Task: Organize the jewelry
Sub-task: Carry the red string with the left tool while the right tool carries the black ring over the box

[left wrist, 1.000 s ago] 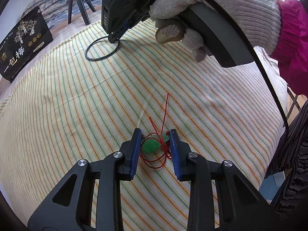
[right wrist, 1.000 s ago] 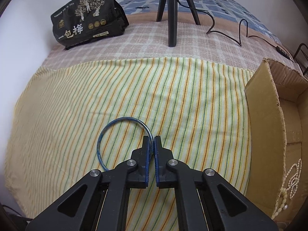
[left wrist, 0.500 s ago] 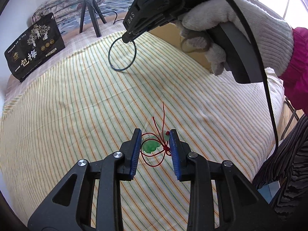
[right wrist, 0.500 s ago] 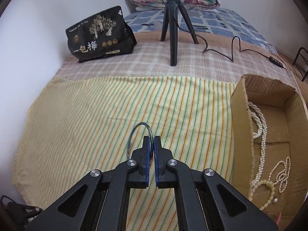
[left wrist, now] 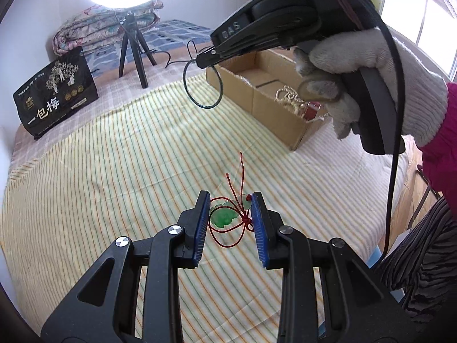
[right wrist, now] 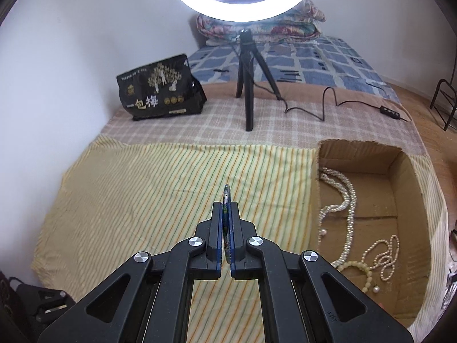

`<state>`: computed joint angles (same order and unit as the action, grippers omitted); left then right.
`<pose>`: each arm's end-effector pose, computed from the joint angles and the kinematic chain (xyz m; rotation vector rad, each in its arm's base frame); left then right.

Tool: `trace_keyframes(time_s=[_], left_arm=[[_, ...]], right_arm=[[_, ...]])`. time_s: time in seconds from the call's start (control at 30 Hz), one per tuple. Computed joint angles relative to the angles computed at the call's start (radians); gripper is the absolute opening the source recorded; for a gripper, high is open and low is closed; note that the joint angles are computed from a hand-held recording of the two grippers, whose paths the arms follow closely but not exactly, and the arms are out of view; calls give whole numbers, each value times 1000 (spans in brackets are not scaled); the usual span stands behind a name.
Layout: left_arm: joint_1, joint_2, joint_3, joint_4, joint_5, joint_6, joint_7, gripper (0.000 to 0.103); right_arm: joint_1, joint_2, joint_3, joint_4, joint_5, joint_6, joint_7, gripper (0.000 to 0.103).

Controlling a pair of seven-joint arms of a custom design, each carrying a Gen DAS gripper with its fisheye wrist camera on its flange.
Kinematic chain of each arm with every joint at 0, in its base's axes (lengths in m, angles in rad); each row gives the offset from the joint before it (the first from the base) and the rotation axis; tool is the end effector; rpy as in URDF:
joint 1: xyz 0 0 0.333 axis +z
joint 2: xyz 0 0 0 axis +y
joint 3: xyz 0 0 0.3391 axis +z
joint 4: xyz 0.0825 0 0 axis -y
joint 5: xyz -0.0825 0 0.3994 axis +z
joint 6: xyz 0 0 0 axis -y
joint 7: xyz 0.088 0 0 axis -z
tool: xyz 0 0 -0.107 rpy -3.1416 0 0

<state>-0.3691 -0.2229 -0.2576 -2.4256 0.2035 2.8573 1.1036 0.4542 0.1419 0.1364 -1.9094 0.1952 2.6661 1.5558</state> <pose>0.4053 -0.3132 0.4759 -1.5523 2.2164 -0.8145 0.5496 0.3565 0.5091 -2.1370 1.3369 -0.2002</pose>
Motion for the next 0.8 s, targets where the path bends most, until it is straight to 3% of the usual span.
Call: trace_keyframes(time_s=[0.5, 0.8], left_arm=[[10, 100, -30, 156, 65, 40, -39, 29], [2, 205, -45, 286, 148, 35, -90, 29]], right_arm=[[-82, -143, -32, -117, 37, 67, -19, 2], [-134, -151, -51, -131, -13, 76, 12, 2]])
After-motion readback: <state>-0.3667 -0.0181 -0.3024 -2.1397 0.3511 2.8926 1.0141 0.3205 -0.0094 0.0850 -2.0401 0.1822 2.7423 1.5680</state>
